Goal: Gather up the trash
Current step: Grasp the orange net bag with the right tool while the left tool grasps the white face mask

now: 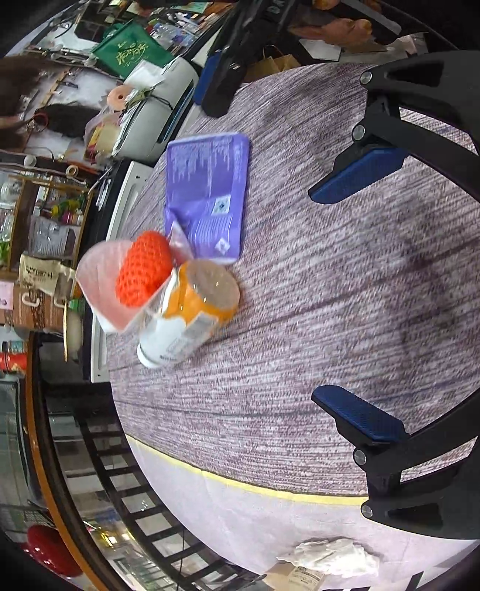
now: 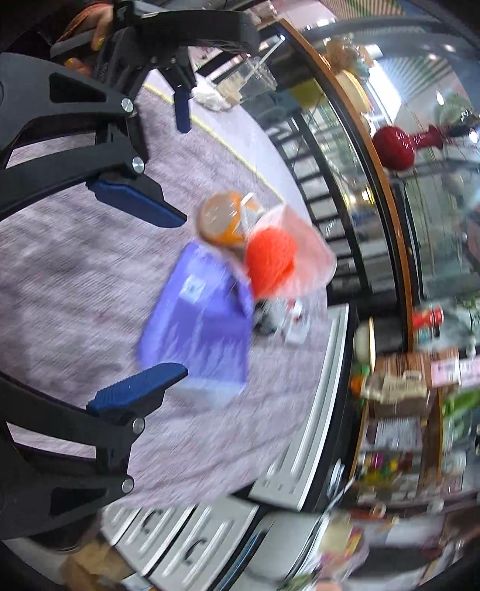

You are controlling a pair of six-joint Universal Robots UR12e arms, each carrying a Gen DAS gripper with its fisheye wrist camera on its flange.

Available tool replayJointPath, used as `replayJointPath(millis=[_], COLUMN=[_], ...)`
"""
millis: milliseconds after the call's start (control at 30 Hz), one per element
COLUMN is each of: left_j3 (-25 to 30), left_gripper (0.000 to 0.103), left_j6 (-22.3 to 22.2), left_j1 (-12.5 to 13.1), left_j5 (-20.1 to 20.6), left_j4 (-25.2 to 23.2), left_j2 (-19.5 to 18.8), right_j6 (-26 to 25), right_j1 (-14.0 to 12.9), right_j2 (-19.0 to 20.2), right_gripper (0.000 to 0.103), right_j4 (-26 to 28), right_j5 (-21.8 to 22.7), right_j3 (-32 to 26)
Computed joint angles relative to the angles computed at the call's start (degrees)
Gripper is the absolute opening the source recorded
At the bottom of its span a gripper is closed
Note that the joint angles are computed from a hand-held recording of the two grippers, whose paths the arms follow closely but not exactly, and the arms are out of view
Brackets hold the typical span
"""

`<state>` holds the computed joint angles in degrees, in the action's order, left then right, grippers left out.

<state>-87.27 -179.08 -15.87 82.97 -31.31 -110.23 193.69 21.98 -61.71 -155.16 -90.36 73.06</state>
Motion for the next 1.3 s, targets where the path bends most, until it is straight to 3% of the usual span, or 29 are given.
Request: replayJointPath(millis=[167, 300, 433, 500, 567, 667, 900, 1033, 1133, 1300], left_j3=[0.29, 0.68, 1.16, 1.47, 1.94, 2.96, 6.51, 10.61, 15.99, 22.19], left_gripper=[0.097, 0.097, 0.097, 0.097, 0.097, 0.097, 0.097, 0.096, 0.088, 0.051], left_j6=[-0.76, -0.54, -0.93, -1.35, -1.63, -1.69, -4.43, -2.41, -1.06, -2.10], left_j1=[1.03, 1.57, 1.97, 2.14, 2.23, 2.20, 2.57, 1.65, 0.67, 0.11], left_j5=[-1.55, -2.11, -2.41, -2.64, -2.48, -1.55, -1.79, 0.90, 4.58, 5.56], left_j4=[-0.31, -0.80, -1.16, -1.25, -1.15, -0.12, 1.34, 3.52, 1.83, -3.48], left_j2=[-0.37, -0.72, -1.09, -1.33, -1.67, -2.40, -4.47, -7.00, -10.29, -13.88], right_j6=[-4.46, -5.08, -6.31, -6.40, -6.21, -6.48, -3.61, -2.84, -2.48, -1.01], right_j1=[0.40, 0.20, 0.35, 0.29, 0.10, -0.16, -0.44, -0.40, -0.39, -0.59], right_j2=[5.22, 8.79, 12.68, 14.23, 14.88, 14.43, 9.75, 6.83, 5.23, 2.93], right_gripper=[0.066, 0.062, 0.061, 0.056, 0.037, 0.019, 0.017, 0.017, 0.017, 0.017], right_j4=[3.41, 6.22, 10.12, 12.77, 13.86, 12.49, 4.14, 0.80, -0.78, -2.56], right_j5=[0.57, 2.87, 2.01, 1.54, 2.26, 3.86, 2.48, 1.11, 0.54, 0.17], right_j3=[-8.44, -14.20, -20.61, -23.12, -24.20, -23.22, -15.30, -10.65, -8.09, -4.17])
